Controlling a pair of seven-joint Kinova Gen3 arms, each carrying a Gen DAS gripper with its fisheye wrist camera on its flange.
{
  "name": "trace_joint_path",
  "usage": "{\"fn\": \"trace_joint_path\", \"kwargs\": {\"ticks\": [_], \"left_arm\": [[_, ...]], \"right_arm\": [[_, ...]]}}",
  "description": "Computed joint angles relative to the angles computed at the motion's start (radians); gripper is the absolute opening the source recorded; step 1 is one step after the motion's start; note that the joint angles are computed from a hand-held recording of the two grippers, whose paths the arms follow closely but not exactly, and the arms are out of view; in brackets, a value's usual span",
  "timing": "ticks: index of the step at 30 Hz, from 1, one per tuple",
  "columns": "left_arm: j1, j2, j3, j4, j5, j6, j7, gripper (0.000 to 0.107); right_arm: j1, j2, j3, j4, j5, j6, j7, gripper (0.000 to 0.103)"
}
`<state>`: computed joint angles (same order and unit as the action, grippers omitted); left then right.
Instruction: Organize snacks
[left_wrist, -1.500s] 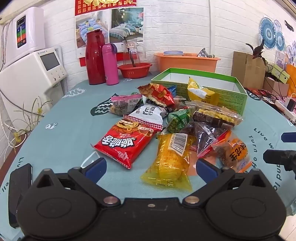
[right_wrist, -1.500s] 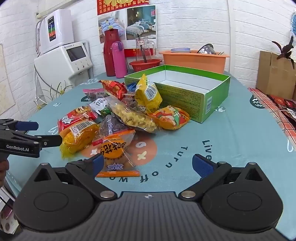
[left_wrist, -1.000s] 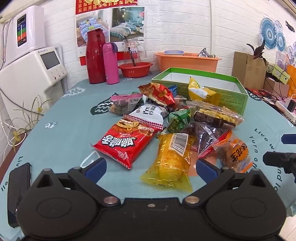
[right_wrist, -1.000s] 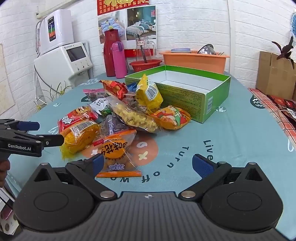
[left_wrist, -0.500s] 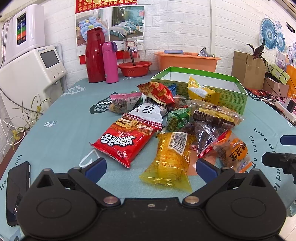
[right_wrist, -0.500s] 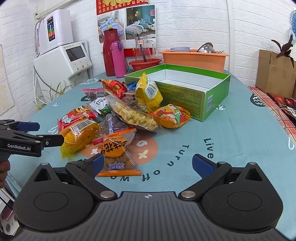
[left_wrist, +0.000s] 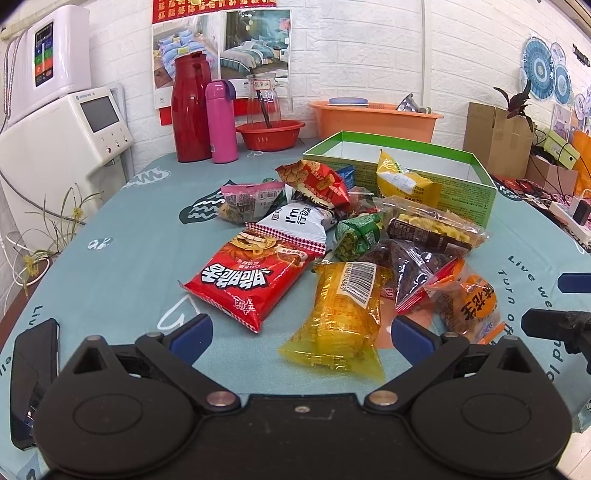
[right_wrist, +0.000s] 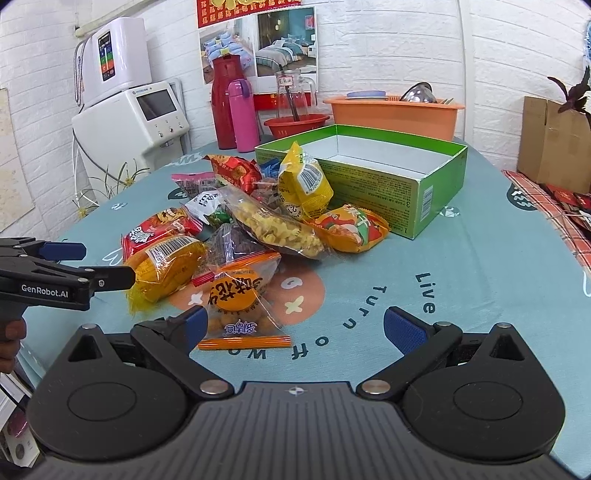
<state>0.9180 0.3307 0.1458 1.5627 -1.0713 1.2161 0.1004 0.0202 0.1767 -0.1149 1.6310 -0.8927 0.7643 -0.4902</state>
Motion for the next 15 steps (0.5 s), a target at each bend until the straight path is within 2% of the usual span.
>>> {"fn": "trace_joint_path", "kwargs": {"ticks": [15], "left_arm": [[-0.008,-0.002,-0.001,-0.002,0.012,-0.010,-0.007,0.103]], "right_arm": [[0.001,0.007,-0.004,-0.001,-0.005,0.006,0.007,0.103]]}}
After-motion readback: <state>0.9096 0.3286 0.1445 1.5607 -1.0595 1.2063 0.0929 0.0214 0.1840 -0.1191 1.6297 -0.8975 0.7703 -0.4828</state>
